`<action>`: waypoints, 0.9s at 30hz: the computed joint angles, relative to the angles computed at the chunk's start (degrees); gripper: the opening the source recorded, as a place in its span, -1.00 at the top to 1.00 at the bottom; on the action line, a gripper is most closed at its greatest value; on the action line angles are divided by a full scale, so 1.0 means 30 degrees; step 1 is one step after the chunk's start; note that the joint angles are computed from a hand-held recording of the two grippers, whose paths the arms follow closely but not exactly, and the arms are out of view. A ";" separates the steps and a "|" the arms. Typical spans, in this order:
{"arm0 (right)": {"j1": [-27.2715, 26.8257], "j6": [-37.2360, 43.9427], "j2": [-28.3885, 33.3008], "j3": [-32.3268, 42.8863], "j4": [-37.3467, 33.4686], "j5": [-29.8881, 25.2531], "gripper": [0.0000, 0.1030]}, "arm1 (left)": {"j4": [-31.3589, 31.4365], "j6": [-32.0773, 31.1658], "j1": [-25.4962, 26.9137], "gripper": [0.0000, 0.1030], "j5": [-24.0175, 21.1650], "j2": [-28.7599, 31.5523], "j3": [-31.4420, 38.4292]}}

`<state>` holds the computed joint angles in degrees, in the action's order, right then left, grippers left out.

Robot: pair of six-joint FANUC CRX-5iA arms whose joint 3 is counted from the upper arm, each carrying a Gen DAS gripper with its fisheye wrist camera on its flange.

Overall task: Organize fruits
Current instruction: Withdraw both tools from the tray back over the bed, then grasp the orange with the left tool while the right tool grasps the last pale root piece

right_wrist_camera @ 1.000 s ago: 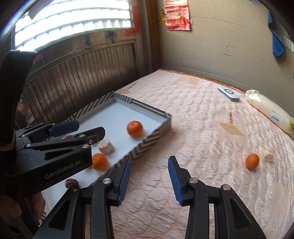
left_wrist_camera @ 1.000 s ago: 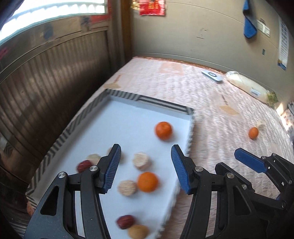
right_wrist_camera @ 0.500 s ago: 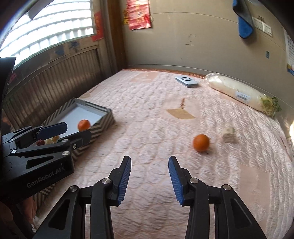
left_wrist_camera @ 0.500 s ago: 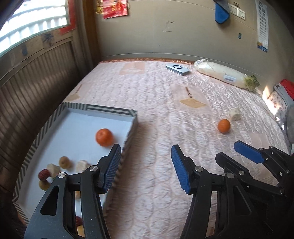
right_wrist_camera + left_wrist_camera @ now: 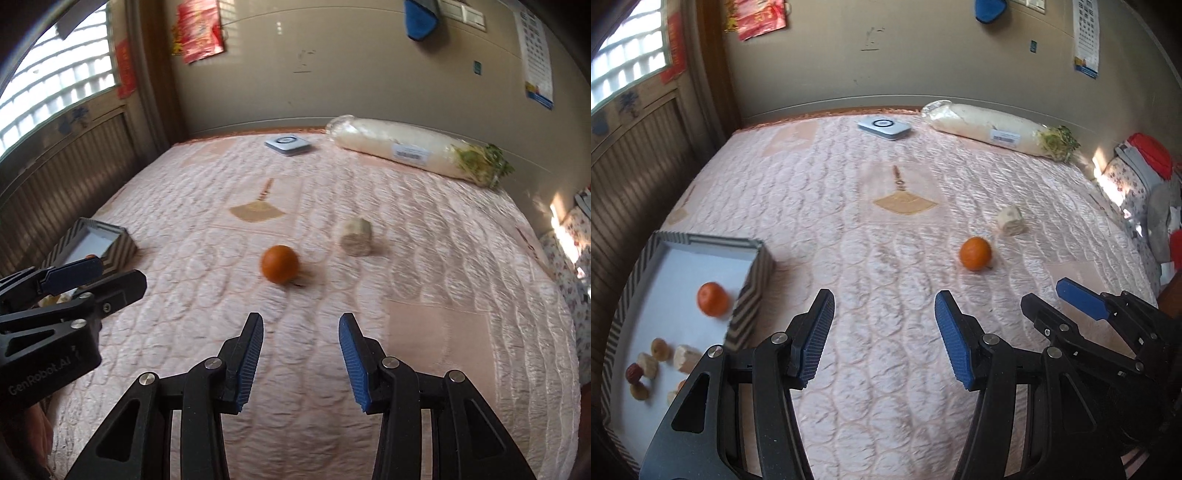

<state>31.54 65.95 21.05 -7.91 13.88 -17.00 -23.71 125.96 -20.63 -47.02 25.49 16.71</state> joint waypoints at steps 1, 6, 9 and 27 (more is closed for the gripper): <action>-0.0118 -0.0685 0.0055 -0.0121 0.0613 0.0050 0.20 | 0.0377 -0.0434 0.0053 -0.11 0.0001 0.0247 0.0243; -0.0602 -0.3221 0.0346 -0.0378 0.3071 -0.0224 0.20 | 0.2337 -0.2418 0.0366 -0.11 0.0274 0.1420 0.1331; -0.1030 -0.5711 0.0324 -0.0951 0.5438 -0.0182 0.20 | 0.3419 -0.3595 0.0478 -0.11 0.0039 0.2361 0.2296; -0.1647 -0.0786 0.1774 0.2432 0.0085 -0.0897 0.20 | 0.4848 -0.5602 0.0774 0.38 -0.0140 0.5039 0.4921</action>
